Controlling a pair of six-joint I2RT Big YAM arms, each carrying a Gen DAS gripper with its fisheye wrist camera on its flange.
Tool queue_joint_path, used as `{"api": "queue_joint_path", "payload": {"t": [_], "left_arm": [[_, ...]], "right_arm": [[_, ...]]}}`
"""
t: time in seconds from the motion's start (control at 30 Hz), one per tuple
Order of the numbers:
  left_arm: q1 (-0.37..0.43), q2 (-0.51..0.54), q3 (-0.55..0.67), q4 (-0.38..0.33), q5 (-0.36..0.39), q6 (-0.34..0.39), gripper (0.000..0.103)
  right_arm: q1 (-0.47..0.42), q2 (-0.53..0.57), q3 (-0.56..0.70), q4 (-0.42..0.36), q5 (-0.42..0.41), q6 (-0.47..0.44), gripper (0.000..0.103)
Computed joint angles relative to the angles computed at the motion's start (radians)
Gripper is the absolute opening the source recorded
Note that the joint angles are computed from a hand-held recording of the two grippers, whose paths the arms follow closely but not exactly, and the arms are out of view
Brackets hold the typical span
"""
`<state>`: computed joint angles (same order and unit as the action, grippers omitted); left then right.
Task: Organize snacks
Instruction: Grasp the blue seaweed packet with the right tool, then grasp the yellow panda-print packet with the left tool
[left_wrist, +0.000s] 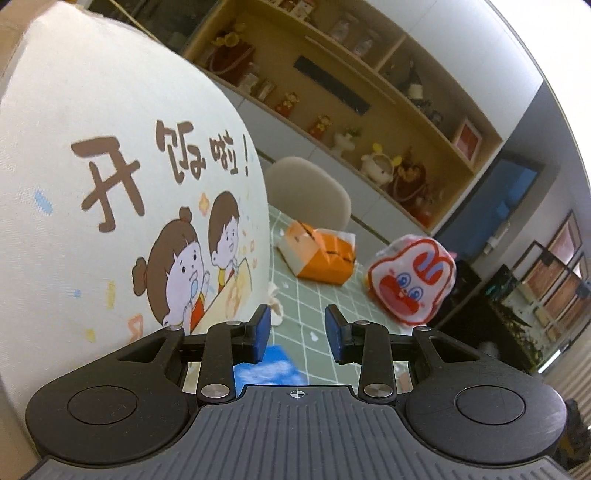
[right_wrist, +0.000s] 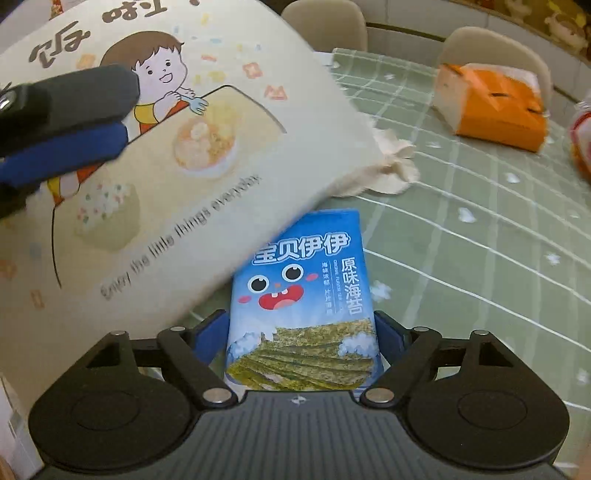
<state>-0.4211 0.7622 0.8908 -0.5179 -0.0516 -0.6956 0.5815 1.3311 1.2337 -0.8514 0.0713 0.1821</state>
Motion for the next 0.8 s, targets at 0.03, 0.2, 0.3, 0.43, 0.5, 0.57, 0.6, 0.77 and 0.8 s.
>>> {"api": "queue_joint_path", "payload": {"t": [0.03, 0.2, 0.3, 0.43, 0.5, 0.57, 0.6, 0.77, 0.8], "left_arm": [[-0.001, 0.004, 0.0, 0.0, 0.002, -0.002, 0.036], [-0.038, 0.038, 0.013, -0.022, 0.01, 0.034, 0.036], [-0.058, 0.078, 0.033, -0.058, 0.073, 0.07, 0.036], [-0.127, 0.136, 0.052, -0.09, 0.058, 0.122, 0.036], [-0.163, 0.17, 0.059, -0.116, 0.034, 0.128, 0.036], [-0.194, 0.19, 0.059, -0.146, 0.031, 0.126, 0.036], [-0.209, 0.194, 0.057, -0.164, 0.03, 0.124, 0.036], [-0.268, 0.145, 0.01, -0.215, -0.014, 0.075, 0.037], [-0.28, 0.13, -0.002, -0.215, -0.024, 0.056, 0.037]], "right_arm": [[0.002, -0.032, -0.021, -0.002, 0.024, -0.007, 0.08], [-0.02, -0.248, -0.147, -0.011, 0.127, 0.006, 0.08], [-0.036, -0.411, -0.233, -0.057, 0.157, 0.046, 0.08], [-0.062, -0.581, -0.343, -0.124, 0.147, 0.097, 0.084], [-0.08, -0.648, -0.389, -0.148, 0.106, 0.104, 0.084], [-0.101, -0.713, -0.43, -0.154, 0.075, 0.104, 0.084], [-0.102, -0.746, -0.447, -0.157, 0.08, 0.102, 0.085], [-0.115, -0.877, -0.512, -0.161, 0.094, 0.051, 0.085], [-0.137, -0.902, -0.524, -0.159, 0.074, 0.039, 0.085]]}}
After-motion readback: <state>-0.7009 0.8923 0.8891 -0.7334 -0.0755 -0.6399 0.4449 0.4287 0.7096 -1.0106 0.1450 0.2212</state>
